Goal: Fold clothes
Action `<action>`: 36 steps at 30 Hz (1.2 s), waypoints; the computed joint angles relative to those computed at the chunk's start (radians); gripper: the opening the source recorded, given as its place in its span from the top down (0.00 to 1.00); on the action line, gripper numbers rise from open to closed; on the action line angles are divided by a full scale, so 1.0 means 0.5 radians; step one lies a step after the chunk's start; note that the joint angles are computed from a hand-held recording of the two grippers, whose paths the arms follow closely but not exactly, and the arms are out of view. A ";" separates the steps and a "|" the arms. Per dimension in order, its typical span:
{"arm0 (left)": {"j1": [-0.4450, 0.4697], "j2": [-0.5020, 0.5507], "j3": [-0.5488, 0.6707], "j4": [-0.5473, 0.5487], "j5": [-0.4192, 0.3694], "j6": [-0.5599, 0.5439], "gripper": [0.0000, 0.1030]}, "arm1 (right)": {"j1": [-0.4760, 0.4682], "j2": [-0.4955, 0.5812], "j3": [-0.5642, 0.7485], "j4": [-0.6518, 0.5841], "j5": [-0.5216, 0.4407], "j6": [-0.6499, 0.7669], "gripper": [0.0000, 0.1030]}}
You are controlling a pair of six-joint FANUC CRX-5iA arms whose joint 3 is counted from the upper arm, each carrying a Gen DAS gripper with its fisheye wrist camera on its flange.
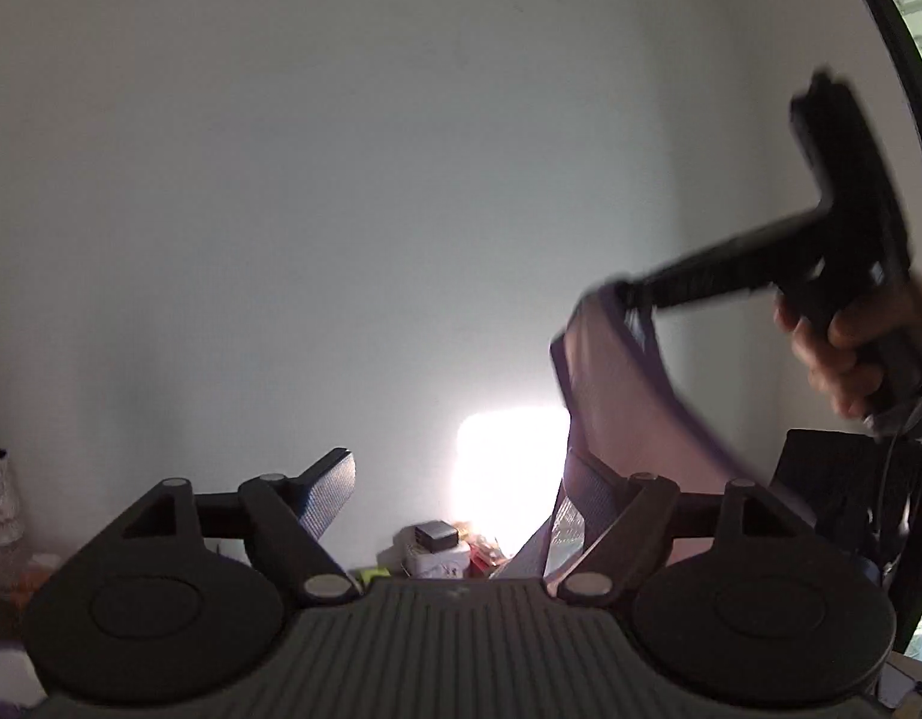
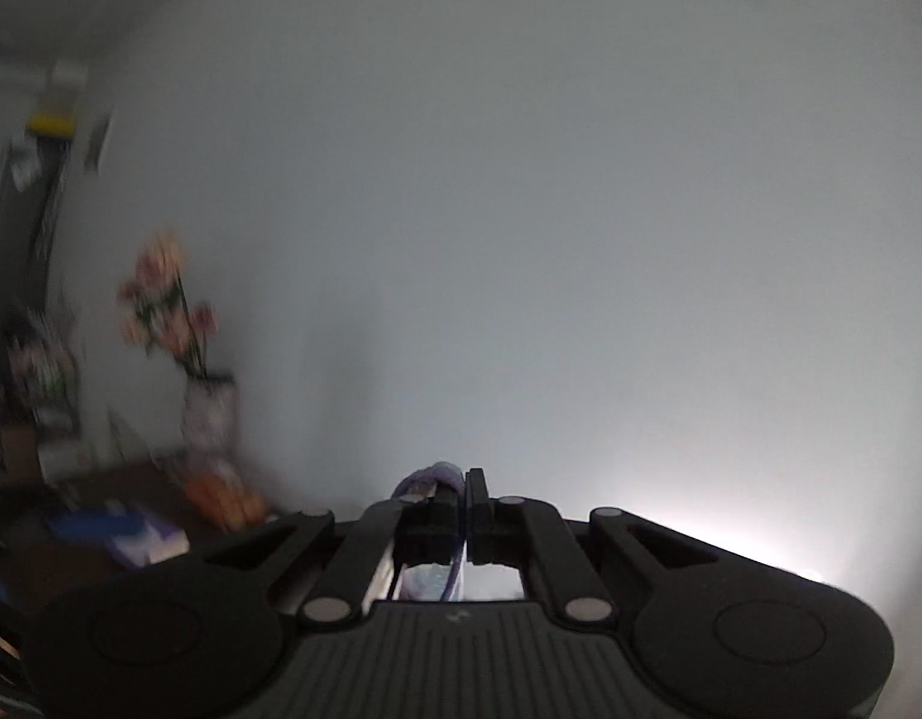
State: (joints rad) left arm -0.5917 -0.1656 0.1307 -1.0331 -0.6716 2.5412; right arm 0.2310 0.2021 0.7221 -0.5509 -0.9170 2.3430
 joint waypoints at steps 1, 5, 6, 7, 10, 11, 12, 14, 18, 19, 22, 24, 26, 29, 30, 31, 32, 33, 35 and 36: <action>-0.053 -0.025 -0.062 -0.035 -0.037 0.095 0.23 | 0.075 0.011 -0.093 0.234 0.013 -0.027 0.99; -0.116 -0.014 -0.313 0.124 -0.012 0.387 0.23 | 0.115 0.167 -0.273 0.607 -0.204 -0.248 0.99; -0.108 0.015 -0.362 0.201 0.027 0.413 0.23 | 0.104 0.163 -0.349 0.604 -0.215 -0.257 0.99; -0.102 0.071 -0.363 0.248 0.035 0.400 0.23 | 0.093 0.161 -0.423 0.598 -0.225 -0.263 0.99; -0.083 0.253 -0.355 0.397 0.063 0.348 0.24 | 0.055 0.120 -0.603 0.505 -0.276 -0.194 0.99; -0.075 0.314 -0.345 0.447 0.073 0.321 0.24 | 0.031 0.080 -0.656 0.449 -0.274 -0.131 0.99; -0.057 0.357 -0.320 0.464 0.083 0.262 0.25 | 0.005 0.041 -0.706 0.392 -0.275 -0.065 0.99; -0.007 0.389 -0.312 0.514 0.126 0.123 0.25 | -0.052 -0.066 -0.782 0.287 -0.283 0.070 0.99; 0.207 0.492 -0.233 0.909 0.193 -0.478 0.30 | -0.145 -0.081 -0.686 0.134 -0.373 0.171 0.99; 0.244 0.540 -0.196 0.981 0.179 -0.576 0.36 | -0.171 -0.075 -0.650 0.098 -0.402 0.187 0.99; 0.391 0.610 -0.222 1.353 0.224 -0.875 0.88 | -0.217 -0.070 -0.617 0.024 -0.428 0.220 0.99; 0.470 0.630 -0.278 1.578 0.280 -1.042 0.96 | -0.260 -0.043 -0.581 -0.035 -0.466 0.233 0.99; 0.479 0.621 -0.262 1.467 0.260 -0.926 0.98 | -0.282 -0.004 -0.557 -0.042 -0.467 0.228 0.99; 0.516 0.631 -0.156 1.306 0.163 -0.896 0.98 | -0.286 0.097 -0.492 0.006 -0.480 0.186 0.99; 0.550 0.654 -0.098 1.304 0.137 -0.959 0.98 | -0.270 0.160 -0.444 0.050 -0.483 0.140 0.99; 0.585 0.681 -0.037 1.304 0.111 -1.025 0.98 | -0.254 0.225 -0.391 0.094 -0.488 0.092 0.99; 0.636 0.732 0.055 1.336 0.079 -1.137 0.98 | -0.235 0.295 -0.323 0.133 -0.494 0.048 0.99; 0.692 0.814 0.199 1.386 0.013 -1.277 0.98 | -0.204 0.380 -0.248 0.181 -0.462 -0.011 0.99; 0.739 0.970 0.540 1.351 -0.157 -1.424 0.99 | -0.150 0.548 -0.059 0.232 -0.362 -0.114 0.99; 0.730 1.020 0.723 1.252 -0.228 -1.419 0.99 | -0.126 0.607 0.017 0.247 -0.259 -0.170 0.99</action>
State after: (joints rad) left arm -0.2269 0.3444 0.4921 -0.4073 -0.7858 1.8316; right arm 0.1678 0.5058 0.7306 -0.4274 -1.0467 2.2581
